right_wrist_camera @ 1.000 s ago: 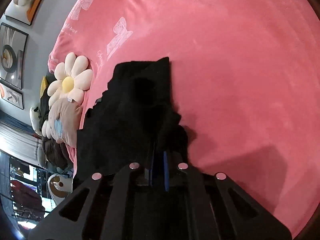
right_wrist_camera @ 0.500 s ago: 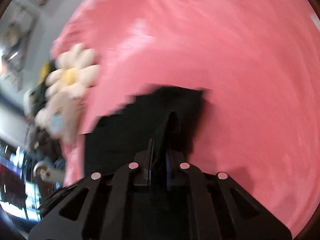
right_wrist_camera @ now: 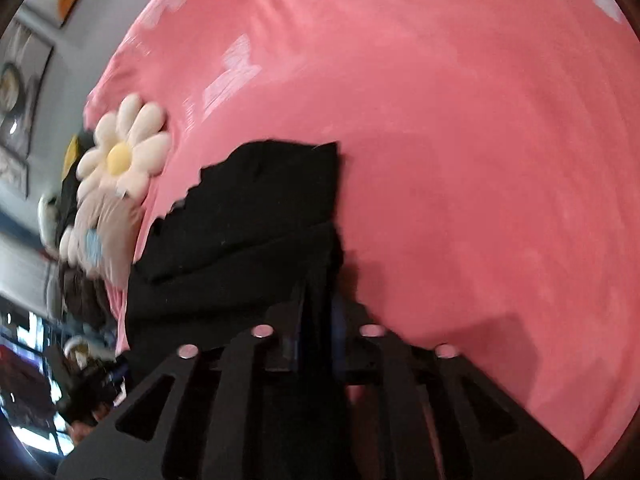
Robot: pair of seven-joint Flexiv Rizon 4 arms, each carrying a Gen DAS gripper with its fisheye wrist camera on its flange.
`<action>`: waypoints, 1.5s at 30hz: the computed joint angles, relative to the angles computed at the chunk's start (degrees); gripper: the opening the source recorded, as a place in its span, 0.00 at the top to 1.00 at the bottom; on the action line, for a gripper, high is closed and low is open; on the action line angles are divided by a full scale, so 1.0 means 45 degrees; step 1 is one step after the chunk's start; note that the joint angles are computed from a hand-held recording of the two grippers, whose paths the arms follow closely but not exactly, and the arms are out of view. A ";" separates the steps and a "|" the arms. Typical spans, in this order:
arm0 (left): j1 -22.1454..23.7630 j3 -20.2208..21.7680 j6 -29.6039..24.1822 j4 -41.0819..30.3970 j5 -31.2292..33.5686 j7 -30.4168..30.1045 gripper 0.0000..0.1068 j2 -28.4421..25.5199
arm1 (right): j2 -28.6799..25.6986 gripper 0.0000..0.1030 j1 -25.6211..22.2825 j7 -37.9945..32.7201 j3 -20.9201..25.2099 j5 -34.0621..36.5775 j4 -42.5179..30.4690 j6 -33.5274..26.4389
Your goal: Fold small clothes
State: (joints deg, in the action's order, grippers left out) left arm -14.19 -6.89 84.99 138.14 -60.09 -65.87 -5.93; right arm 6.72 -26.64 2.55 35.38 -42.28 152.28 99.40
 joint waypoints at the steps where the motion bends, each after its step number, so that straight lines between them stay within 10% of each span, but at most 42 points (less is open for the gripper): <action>1: 0.0047 0.0246 -0.0147 -0.0086 0.1045 -0.0557 0.73 -0.0058 | 0.0273 0.78 0.0714 -0.0324 -0.0358 0.0558 -0.0050 -0.0300; 4: 0.0306 0.0676 -0.0829 -0.0301 0.3430 -0.2141 0.54 0.0052 | 0.0531 0.78 0.2508 -0.3074 -0.0279 0.4329 -0.1043 -0.1829; 9: 0.0426 0.0995 -0.0848 0.0060 0.5918 -0.3794 0.42 0.0719 | 0.0197 0.75 0.6824 -0.2861 -0.4464 0.0018 -0.2547 -0.3450; 13: 0.0245 0.0793 -0.0328 0.0705 0.5375 -0.3002 0.42 0.1186 | -0.1272 0.64 1.0378 -0.6459 -0.6078 0.3022 -0.3972 -0.4468; 17: 0.0104 0.0990 -0.0252 0.1055 0.6338 -0.2809 0.42 0.1633 | -0.2205 0.63 1.2817 -0.6893 -0.7776 0.3022 -0.5110 -0.4237; 22: 0.0033 0.1296 -0.0364 0.1502 0.7185 -0.2765 0.39 0.2053 | -0.4910 0.54 1.3109 -1.0655 -0.6516 0.7074 -0.8522 -0.5678; 25: -0.0162 0.1451 -0.0537 0.1918 0.6928 -0.2465 0.38 0.2313 | -0.6287 0.54 1.4380 -1.1750 -0.7600 0.8716 -1.0178 -0.6934; 27: -0.0200 0.1518 -0.0626 0.2149 0.6960 -0.2395 0.38 0.2394 | -0.6972 0.52 1.4349 -1.1022 -0.7587 0.7462 -1.0530 -0.6821; 30: -0.0217 0.1620 -0.0232 0.2498 0.7189 -0.2100 0.38 0.2438 | -0.7653 0.98 1.3876 -1.2033 -0.6733 0.7991 -1.2029 -0.7688; 36: 0.0146 0.1430 0.0119 0.2533 0.8582 -0.2982 0.34 0.2331 | -0.8763 0.96 1.6100 -1.2728 -0.9128 0.7836 -1.4177 -0.8195; 40: 0.0423 0.1377 0.0001 0.2357 0.9621 -0.3894 0.31 0.2273 | -0.8038 0.91 1.3907 -0.8676 -0.6915 0.3396 -1.2414 -0.7174; 43: -0.0205 0.1595 0.0221 0.2497 0.8104 -0.2874 0.31 0.2218 | -0.5696 0.59 1.1240 -0.3263 -0.5080 -0.1767 -0.9304 -0.6204; 45: -0.0464 0.1650 0.0316 0.2624 0.7448 -0.2376 0.31 0.2304 | -0.3919 0.59 0.9463 -0.0641 -0.4067 -0.3928 -0.7230 -0.6136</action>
State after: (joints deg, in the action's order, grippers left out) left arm -16.28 0.53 86.41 149.95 -26.57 -76.57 4.44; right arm -10.91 15.94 -0.33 17.08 -59.96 119.74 71.78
